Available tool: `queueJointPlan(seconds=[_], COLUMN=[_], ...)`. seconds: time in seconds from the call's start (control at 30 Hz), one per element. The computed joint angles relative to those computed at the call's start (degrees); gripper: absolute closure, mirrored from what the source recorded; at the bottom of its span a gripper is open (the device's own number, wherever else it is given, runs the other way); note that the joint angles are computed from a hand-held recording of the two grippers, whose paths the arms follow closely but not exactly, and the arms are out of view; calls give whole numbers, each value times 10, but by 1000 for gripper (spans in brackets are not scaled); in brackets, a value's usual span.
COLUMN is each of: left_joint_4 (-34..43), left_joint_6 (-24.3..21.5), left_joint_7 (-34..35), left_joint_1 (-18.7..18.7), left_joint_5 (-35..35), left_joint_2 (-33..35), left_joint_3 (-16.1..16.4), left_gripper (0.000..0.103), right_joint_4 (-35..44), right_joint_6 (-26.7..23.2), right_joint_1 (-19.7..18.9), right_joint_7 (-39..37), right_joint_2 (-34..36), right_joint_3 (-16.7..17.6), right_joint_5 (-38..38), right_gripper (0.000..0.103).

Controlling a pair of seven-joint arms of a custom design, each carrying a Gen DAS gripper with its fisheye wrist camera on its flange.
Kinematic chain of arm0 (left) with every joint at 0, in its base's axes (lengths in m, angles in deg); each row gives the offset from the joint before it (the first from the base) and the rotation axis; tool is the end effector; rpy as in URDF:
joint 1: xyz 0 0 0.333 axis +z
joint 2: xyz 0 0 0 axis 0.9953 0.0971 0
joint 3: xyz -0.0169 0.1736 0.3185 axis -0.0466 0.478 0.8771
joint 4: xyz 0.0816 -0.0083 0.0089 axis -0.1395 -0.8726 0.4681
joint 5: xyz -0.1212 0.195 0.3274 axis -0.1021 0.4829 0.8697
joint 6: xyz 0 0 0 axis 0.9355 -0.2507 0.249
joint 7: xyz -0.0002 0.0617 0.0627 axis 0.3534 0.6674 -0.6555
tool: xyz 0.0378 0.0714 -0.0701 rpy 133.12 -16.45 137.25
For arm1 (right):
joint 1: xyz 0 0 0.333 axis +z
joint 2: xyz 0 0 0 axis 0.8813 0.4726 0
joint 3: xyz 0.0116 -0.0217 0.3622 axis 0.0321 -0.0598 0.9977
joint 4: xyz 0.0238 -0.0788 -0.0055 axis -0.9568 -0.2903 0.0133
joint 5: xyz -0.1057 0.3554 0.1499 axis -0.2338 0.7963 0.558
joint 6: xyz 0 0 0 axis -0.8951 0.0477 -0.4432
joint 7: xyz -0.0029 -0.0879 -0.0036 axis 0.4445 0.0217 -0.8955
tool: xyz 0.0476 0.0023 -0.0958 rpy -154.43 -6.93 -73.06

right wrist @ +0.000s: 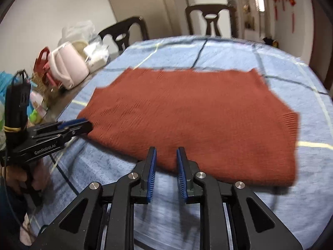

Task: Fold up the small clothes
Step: 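Open both tools and lift them off the folded sweater, then move both tools to the folded sweater edge and open them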

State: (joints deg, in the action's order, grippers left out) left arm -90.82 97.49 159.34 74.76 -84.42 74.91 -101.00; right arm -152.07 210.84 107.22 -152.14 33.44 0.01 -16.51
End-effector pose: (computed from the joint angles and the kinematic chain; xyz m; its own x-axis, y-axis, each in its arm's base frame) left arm 0.7109 -0.3552 0.3153 -0.6165 -0.7743 0.1427 -0.6365 0.3835 -0.6691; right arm 0.5941 0.4729 0.3247 -0.2068 -0.9561 -0.2076 -0.7051 0.2928 -0.6458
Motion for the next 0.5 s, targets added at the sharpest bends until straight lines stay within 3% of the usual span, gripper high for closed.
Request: queueJointPlan(seconds=[0.07,0.17,0.23,0.33,0.5], left_joint_4=[9,4,3,8,58], left_joint_6=[-8,-1,-6,-13,-33], left_joint_7=[-6,0,-1,4,-12], left_joint_1=[-2,2,2,8,-19], left_joint_5=[-2,-3,-2,-6,-1], left_joint_2=[6,9,6,4,25], left_joint_3=[4,-2,-1,-9,19], left_gripper=[76,76,76,76,76], right_joint_4=[-37,-82,-113,-111,-109], right_joint_6=[-13,-42,4,-24,-56], right_joint_1=[14,-2,-3,-9,-40], right_joint_7=[47,82,147,157,163], right_joint_2=[-24,-48,-63,-74,-83], right_joint_3=[-20,-5,-16,-3,25], right_joint_5=[-16,-9,-57,-80,-94], right_gripper=[83,83,88,88,88])
